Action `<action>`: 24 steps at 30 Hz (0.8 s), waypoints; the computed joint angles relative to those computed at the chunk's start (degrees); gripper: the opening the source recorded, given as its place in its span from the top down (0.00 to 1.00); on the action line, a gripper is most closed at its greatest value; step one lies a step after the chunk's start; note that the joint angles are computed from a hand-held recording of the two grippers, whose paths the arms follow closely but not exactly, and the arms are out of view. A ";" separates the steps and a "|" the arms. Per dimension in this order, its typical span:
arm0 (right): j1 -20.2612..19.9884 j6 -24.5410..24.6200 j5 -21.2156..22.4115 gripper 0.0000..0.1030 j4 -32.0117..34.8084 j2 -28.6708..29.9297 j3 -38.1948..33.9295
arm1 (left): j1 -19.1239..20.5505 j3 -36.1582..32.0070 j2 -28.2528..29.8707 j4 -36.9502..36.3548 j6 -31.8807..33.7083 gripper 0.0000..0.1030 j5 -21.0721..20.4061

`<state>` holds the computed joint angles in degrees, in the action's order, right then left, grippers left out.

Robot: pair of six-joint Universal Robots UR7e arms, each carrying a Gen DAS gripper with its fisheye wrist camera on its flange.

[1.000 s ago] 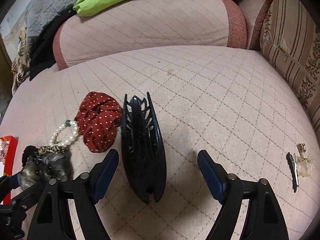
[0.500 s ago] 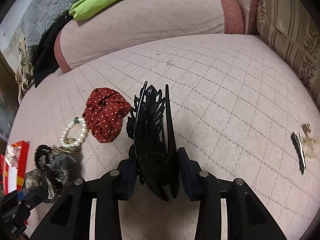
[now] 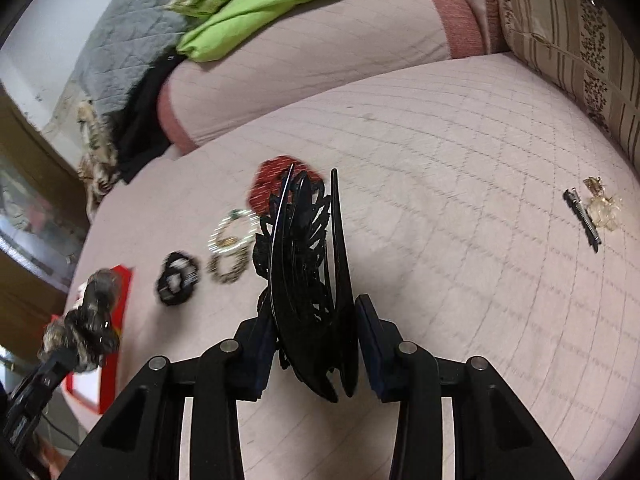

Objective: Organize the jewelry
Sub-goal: 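Carry scrunchie and claw clip to the tray and open both tools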

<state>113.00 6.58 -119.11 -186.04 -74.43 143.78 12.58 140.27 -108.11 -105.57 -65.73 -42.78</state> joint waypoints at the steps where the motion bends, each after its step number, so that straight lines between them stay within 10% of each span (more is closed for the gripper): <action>1: 0.72 0.36 0.34 0.60 0.28 0.05 -0.06 | -1.27 -0.39 -1.73 4.49 -2.46 0.83 0.86; 17: 15.49 5.47 4.05 0.60 6.01 7.49 -5.55 | -9.77 -10.43 -21.18 64.46 -41.74 0.83 1.13; 24: 18.49 6.14 9.16 0.60 8.86 14.87 -10.86 | -5.44 -14.01 -22.79 78.37 -48.55 0.82 -0.23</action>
